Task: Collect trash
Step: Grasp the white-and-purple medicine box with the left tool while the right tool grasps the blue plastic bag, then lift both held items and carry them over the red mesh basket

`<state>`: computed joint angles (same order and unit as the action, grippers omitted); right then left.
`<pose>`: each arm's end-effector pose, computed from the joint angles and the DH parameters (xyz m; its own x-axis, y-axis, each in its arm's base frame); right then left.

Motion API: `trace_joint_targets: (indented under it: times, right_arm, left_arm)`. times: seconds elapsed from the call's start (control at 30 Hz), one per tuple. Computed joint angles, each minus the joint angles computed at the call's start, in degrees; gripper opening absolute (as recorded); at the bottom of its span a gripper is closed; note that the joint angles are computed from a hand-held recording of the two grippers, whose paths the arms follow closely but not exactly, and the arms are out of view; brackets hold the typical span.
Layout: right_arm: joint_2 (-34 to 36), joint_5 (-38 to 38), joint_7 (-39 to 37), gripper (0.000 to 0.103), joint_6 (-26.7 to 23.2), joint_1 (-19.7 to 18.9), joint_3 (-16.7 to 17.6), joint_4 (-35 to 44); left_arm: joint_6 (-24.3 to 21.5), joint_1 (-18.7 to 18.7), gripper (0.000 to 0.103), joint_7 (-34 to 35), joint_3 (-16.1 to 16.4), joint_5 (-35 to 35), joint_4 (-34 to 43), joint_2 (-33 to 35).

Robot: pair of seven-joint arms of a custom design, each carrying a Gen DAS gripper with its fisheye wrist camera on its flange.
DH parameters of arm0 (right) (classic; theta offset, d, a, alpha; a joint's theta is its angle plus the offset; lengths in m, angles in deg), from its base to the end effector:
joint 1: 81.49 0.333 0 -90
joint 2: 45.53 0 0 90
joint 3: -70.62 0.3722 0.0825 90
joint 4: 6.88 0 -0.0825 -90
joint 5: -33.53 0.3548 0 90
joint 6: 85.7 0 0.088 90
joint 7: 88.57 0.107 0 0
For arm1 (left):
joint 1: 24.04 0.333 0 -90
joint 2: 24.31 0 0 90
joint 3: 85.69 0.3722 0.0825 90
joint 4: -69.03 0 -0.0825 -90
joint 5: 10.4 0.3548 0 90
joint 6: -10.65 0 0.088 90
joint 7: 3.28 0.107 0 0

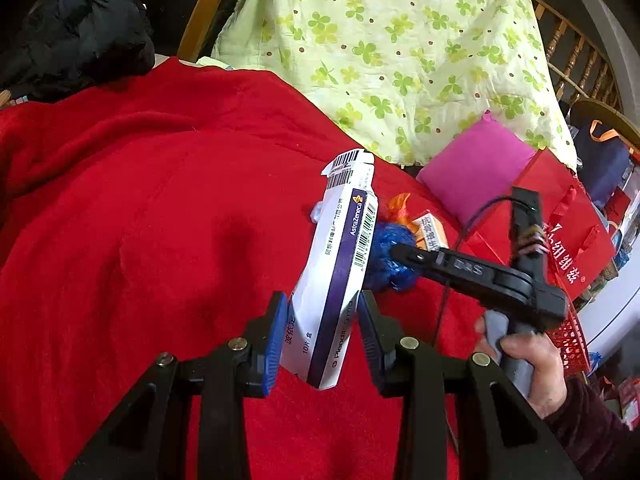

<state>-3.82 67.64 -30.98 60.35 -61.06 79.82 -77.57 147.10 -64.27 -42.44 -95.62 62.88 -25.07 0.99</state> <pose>0.7199 0.3485 0.4583 0.6340 -0.7087 -0.3096 -0.6896 -0.3369 -0.6410 0.4727 -0.5186 0.4646 0.3018 -0.8481 0.4355 -0.4866 -0.5299 -0.6946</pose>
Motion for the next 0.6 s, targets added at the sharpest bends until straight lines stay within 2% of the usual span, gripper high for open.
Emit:
trace_joint_targets:
  times: [0.1, 0.23, 0.43, 0.6]
  right_arm:
    - [-4.83, 4.19, -6.22, 0.048, 1.4, -3.21, 2.97, -7.23]
    - [-11.97, 12.31, -15.0, 0.048, 1.0, -7.41, 5.25, -16.97]
    - [-21.6, 25.2, -26.31, 0.048, -0.86, -11.2, 4.38, -27.58]
    - [-28.49, 34.01, -35.36, 0.048, -2.55, -12.83, 1.21, -33.84]
  left_arm:
    - [-1.91, -0.79, 0.038, 1.62, -0.34, -1.18, 1.37, 0.44]
    - [-3.92, -2.21, 0.038, 3.29, -0.52, -2.31, 3.76, 1.16]
    - [-6.97, -4.9, 0.038, 8.18, -0.22, -3.95, 10.23, 3.76]
    - [-10.09, -8.2, 0.038, 14.22, 0.99, -5.64, 18.42, 7.22]
